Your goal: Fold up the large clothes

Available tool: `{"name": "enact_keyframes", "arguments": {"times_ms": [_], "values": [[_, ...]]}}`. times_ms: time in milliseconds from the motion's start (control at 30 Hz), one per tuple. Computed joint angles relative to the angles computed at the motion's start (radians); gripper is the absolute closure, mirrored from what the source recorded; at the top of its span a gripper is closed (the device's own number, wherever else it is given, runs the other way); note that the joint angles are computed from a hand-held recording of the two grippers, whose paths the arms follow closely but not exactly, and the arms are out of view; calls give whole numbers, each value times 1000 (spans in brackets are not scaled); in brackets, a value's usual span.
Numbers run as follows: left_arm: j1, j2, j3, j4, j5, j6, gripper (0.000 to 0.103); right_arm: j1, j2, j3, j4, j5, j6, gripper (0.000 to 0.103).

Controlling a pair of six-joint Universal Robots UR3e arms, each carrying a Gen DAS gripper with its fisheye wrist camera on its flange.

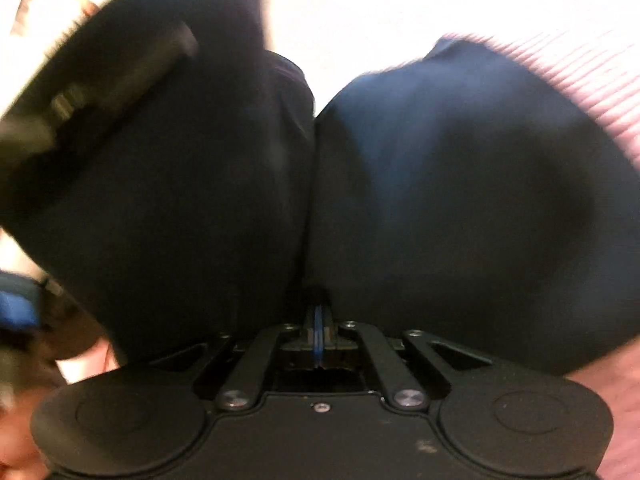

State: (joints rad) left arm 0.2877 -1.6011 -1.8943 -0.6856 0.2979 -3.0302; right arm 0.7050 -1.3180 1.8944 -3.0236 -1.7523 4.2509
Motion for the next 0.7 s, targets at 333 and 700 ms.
{"name": "enact_keyframes", "arguments": {"times_ms": [333,700], "values": [[-172,-215,22,354,125,-334,94,-441,-470,470,7,292,-264,87],[-161,-190,114,312,69,-387,93,-615,-152,302,-218,603,-607,88]]}}
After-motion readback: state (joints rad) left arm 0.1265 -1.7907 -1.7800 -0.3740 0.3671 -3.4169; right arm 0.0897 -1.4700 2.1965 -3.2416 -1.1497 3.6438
